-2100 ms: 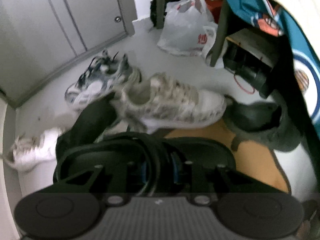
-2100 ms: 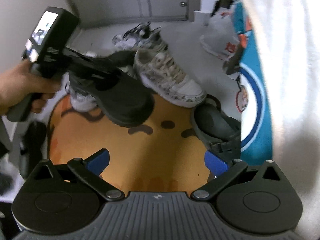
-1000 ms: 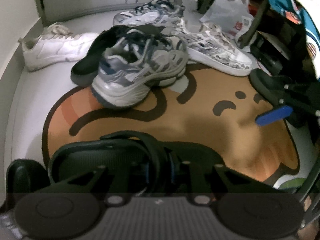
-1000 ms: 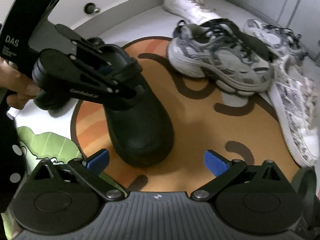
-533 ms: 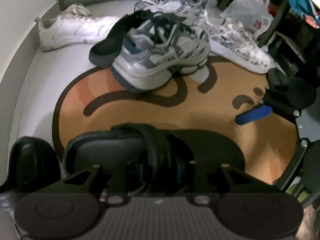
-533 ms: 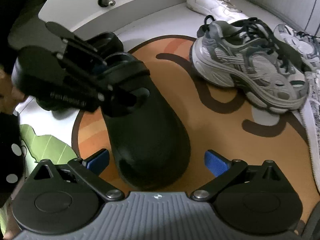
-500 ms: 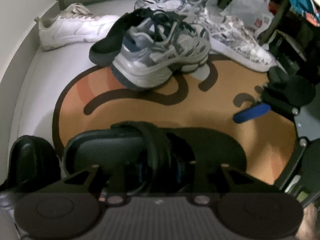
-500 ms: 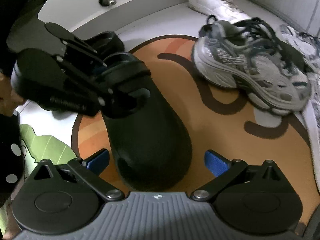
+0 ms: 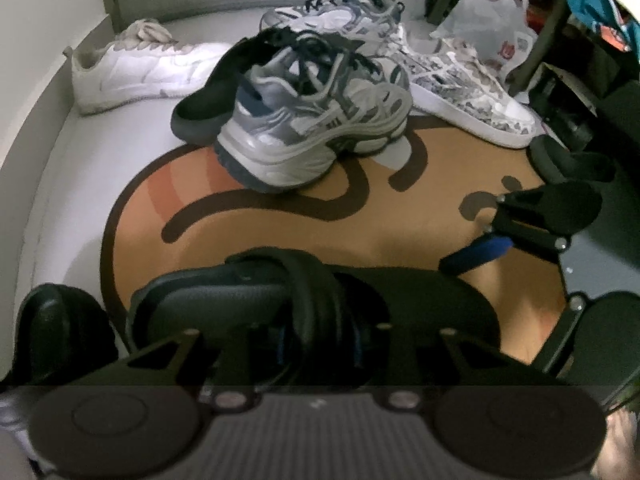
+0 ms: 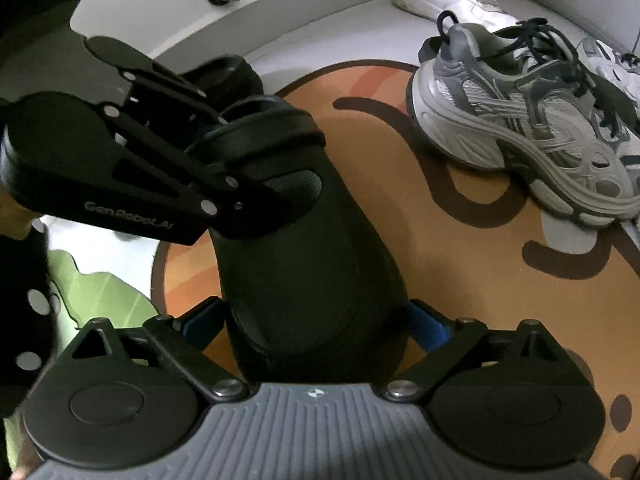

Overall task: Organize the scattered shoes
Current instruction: 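Lower the second black clog beside the first clog and open the left tool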

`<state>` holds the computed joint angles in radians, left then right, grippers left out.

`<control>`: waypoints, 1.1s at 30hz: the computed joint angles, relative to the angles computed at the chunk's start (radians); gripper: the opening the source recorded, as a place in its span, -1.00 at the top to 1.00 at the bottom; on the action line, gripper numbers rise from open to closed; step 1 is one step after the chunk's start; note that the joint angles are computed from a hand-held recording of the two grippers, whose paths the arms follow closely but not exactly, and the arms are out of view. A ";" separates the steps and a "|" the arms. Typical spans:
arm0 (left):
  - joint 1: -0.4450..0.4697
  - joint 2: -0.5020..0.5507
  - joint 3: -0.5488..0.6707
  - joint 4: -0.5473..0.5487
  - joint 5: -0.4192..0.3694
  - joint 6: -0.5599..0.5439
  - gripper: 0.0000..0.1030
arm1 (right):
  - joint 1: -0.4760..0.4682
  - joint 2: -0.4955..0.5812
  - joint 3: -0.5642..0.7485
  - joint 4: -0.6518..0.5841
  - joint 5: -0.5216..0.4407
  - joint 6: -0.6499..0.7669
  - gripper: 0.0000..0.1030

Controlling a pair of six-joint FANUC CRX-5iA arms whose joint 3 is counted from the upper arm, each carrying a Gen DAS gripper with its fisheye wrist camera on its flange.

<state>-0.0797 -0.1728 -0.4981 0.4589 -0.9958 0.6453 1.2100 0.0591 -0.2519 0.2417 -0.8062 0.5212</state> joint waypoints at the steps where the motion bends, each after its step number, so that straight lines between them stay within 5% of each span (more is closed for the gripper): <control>1: 0.003 -0.001 -0.001 0.003 -0.001 -0.003 0.38 | -0.001 -0.002 0.002 -0.007 0.000 0.000 -0.90; 11: 0.037 -0.010 -0.005 0.021 -0.002 -0.034 0.29 | -0.004 0.007 0.062 -0.143 0.007 0.081 -0.85; 17: 0.051 0.006 -0.009 0.059 0.000 -0.035 0.49 | -0.011 0.028 0.106 -0.238 0.025 0.162 -0.64; 33: 0.097 0.015 0.031 -0.013 -0.028 0.001 0.45 | -0.017 0.107 0.206 -0.309 0.058 0.232 -0.69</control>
